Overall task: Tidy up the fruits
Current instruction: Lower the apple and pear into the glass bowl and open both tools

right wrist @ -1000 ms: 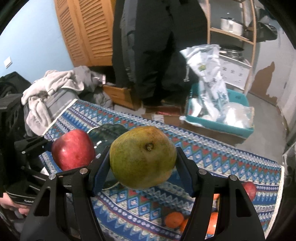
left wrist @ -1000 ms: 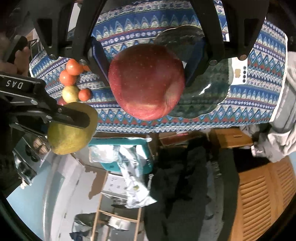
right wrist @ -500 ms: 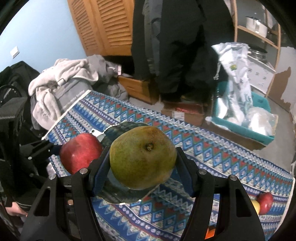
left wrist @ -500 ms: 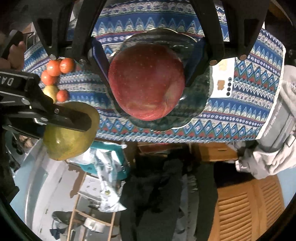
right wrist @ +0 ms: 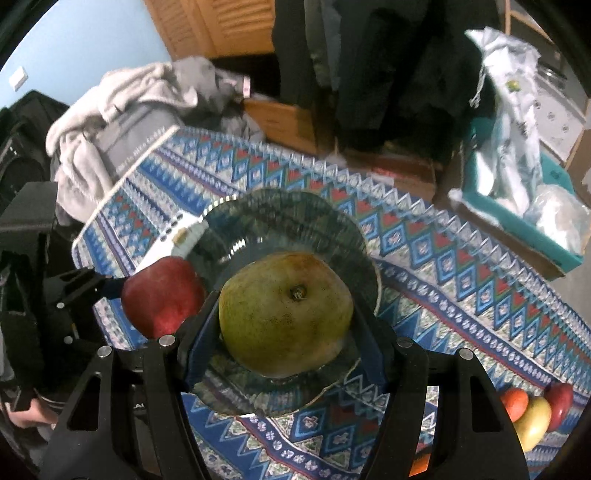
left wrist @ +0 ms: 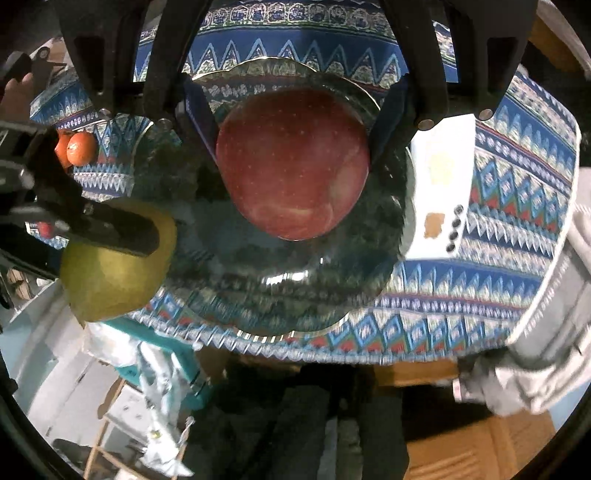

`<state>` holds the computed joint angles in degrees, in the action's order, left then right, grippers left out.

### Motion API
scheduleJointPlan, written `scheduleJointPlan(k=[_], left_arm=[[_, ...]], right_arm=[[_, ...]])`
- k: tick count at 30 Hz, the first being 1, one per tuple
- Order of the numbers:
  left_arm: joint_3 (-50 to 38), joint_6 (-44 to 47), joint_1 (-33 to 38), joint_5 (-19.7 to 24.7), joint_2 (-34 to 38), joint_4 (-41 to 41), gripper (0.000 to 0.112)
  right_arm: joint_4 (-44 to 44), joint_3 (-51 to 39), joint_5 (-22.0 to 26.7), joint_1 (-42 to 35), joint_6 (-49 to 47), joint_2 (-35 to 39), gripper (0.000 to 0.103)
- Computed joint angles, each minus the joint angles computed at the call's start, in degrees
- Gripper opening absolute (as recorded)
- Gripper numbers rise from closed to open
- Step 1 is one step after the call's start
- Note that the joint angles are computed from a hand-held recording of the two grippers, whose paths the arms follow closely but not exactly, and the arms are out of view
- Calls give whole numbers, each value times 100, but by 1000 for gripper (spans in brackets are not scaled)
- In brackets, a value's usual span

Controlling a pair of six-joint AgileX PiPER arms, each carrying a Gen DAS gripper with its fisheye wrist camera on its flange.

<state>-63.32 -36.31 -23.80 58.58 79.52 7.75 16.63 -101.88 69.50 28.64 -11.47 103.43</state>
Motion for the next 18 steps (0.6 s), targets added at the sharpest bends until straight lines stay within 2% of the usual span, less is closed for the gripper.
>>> scheduleJointPlan(k=[9,18], left_arm=[[267,288,133,-145,308,-412,78],[276,286,75,-80,584,-497,78]], right_arm=[[-25,439,-36,76,-76,242,67],[-89,605,-108,107,-69,286,67]])
